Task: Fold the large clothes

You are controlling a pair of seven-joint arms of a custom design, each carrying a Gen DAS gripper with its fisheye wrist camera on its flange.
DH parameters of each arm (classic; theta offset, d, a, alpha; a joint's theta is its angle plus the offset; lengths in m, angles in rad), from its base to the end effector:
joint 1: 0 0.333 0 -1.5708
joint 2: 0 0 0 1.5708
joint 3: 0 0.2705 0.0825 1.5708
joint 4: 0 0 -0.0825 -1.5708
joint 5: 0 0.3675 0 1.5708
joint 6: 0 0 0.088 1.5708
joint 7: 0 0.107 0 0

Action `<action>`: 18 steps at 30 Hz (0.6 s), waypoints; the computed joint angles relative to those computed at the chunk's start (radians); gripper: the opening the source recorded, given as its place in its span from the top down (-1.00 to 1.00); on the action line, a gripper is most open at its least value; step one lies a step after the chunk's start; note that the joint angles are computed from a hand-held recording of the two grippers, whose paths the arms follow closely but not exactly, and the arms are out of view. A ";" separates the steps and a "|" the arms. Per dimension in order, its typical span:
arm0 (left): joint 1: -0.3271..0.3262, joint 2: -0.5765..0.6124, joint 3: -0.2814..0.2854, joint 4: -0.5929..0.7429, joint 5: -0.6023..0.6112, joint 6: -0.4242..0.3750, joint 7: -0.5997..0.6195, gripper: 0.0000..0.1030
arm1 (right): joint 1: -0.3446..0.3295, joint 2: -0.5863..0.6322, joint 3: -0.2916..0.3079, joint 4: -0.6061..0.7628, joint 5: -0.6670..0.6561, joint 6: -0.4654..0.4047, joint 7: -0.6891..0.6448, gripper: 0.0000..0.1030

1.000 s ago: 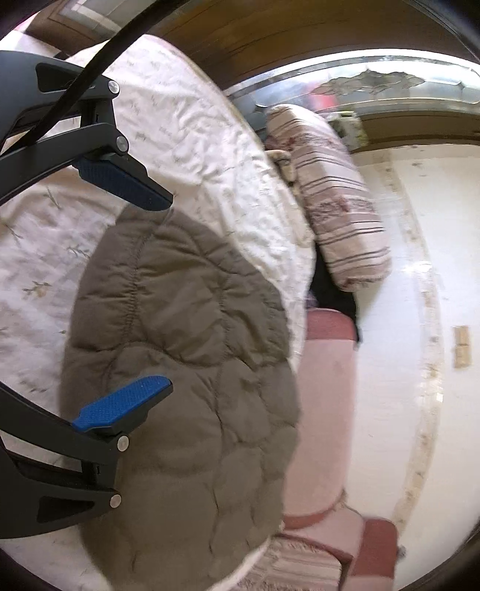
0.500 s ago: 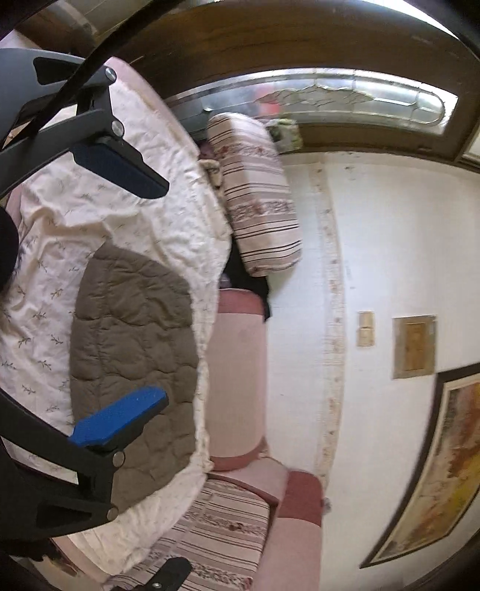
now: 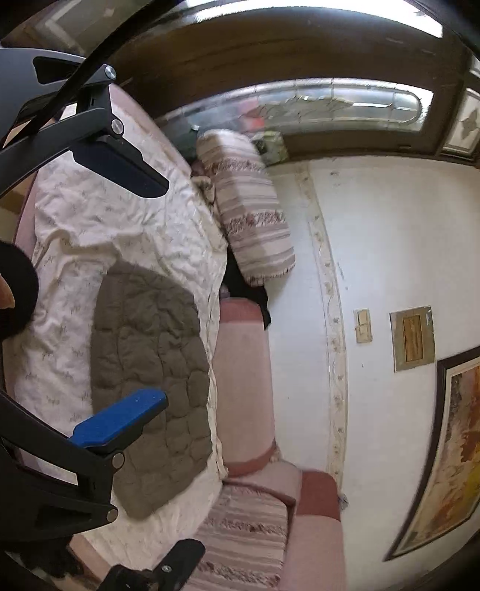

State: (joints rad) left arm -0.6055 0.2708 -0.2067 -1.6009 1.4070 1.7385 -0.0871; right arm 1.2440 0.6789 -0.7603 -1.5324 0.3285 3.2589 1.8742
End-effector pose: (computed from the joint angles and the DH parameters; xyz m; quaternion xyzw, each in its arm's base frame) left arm 0.5022 -0.3799 0.4945 -0.6759 0.4135 -0.2223 0.5682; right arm 0.5596 0.4214 0.4638 -0.6433 0.4949 -0.2875 0.5086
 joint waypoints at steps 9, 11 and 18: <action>0.056 0.013 0.013 0.029 -0.137 0.096 0.065 -1.00 | -0.069 0.064 0.044 0.117 -0.094 -0.059 0.059 -1.00; 0.061 0.029 0.019 0.040 -0.145 0.112 0.079 -1.00 | -0.088 0.090 0.051 0.158 -0.122 -0.085 0.079 -1.00; 0.097 0.091 0.052 0.104 -0.201 0.242 0.173 -1.00 | -0.251 0.204 0.178 0.421 -0.211 -0.232 0.105 -1.00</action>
State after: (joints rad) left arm -0.5081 0.3618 -0.1548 -1.4969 1.2057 1.9803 0.0854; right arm 0.9928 0.8830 -0.5823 -1.1113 0.1172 3.0268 1.9792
